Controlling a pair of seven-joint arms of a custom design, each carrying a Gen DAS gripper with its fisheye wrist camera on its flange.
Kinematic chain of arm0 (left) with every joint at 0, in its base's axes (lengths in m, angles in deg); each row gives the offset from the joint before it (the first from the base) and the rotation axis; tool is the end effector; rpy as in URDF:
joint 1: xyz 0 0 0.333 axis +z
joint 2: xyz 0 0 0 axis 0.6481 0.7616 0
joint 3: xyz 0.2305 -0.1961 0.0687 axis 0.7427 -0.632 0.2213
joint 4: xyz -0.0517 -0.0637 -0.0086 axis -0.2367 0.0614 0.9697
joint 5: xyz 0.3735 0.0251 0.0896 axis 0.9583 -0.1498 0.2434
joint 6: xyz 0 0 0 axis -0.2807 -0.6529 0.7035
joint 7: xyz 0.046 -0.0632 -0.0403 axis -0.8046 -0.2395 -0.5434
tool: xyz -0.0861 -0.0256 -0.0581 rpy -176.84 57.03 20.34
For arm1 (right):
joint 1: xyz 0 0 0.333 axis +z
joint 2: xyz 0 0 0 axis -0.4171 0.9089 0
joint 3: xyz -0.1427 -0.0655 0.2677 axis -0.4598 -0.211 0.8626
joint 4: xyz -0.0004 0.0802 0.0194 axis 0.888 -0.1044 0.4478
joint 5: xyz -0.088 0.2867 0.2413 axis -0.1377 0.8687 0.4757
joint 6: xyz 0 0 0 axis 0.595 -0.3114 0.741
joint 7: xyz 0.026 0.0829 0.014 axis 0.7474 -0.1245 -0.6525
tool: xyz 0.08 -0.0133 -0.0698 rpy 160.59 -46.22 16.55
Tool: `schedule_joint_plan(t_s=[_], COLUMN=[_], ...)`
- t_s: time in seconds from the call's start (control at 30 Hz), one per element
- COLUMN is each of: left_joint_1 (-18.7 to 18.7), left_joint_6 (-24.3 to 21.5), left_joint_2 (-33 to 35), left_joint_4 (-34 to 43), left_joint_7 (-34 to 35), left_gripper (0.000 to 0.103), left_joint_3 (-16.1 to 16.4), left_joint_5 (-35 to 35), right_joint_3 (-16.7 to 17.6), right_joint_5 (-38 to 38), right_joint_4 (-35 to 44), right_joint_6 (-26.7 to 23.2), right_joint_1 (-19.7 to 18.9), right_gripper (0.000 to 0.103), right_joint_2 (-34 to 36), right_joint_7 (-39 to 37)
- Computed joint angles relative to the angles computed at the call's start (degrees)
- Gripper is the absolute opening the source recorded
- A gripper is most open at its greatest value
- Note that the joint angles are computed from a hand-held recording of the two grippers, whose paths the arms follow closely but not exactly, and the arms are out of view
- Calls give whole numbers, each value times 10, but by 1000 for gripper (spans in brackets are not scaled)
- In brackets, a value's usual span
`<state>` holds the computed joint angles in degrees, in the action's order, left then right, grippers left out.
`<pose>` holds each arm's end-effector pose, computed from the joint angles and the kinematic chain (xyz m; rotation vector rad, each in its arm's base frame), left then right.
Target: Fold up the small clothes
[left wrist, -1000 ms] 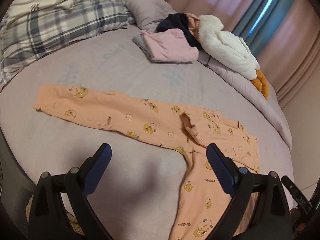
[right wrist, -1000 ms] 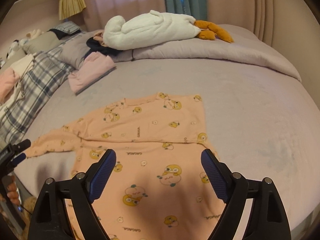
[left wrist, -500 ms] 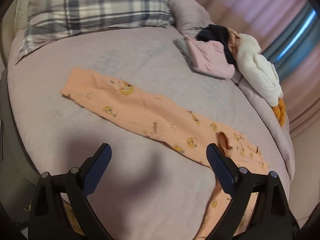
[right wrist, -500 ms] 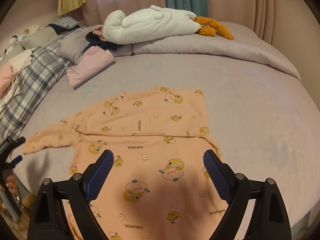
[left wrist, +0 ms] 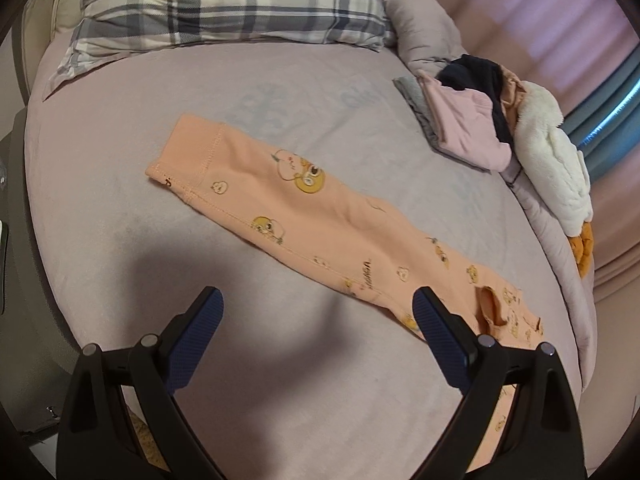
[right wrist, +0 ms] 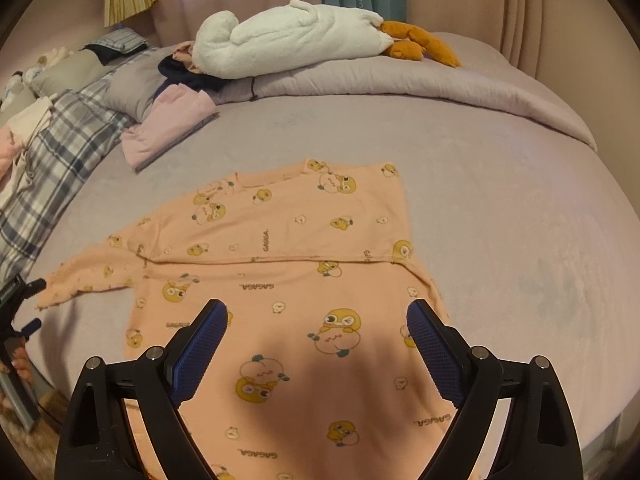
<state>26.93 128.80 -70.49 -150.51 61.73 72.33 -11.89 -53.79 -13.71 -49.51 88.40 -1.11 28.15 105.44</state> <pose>0.5318 -0.2706 0.4261 -2.4820 1.2856 -0.8673 0.4700 0.3066 0.4675 -1.5763 2.0261 -0.5899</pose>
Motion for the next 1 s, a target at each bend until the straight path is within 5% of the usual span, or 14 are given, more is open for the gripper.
schedule_joint_plan(t_s=[0.2,0.4,0.6,0.77,1.0], left_joint_1=[9,19,18,28,16], left_joint_6=[-8,33,29,45,47], left_joint_2=[19,22,30,49,46], left_joint_4=[2,-18,-7,7,19], left_joint_7=[-11,-50,-108,-102,-119], left_gripper=[94,84,57,6,4], left_joint_3=[6,22,36,31,37], left_joint_5=[-14,1,39,31,56], right_joint_3=[-1,-2,-3,-4,-5], right_joint_5=[6,15,21,27,24], right_joint_4=[1,8,14,17,14], right_joint_6=[-4,-14,-12,-9,-9], right_joint_1=[0,1,3,3,3], right_gripper=[91,91,91,91,91], right_joint_2=[3,10,18,23,21], right_joint_7=[-1,-9,-18,-25,-17])
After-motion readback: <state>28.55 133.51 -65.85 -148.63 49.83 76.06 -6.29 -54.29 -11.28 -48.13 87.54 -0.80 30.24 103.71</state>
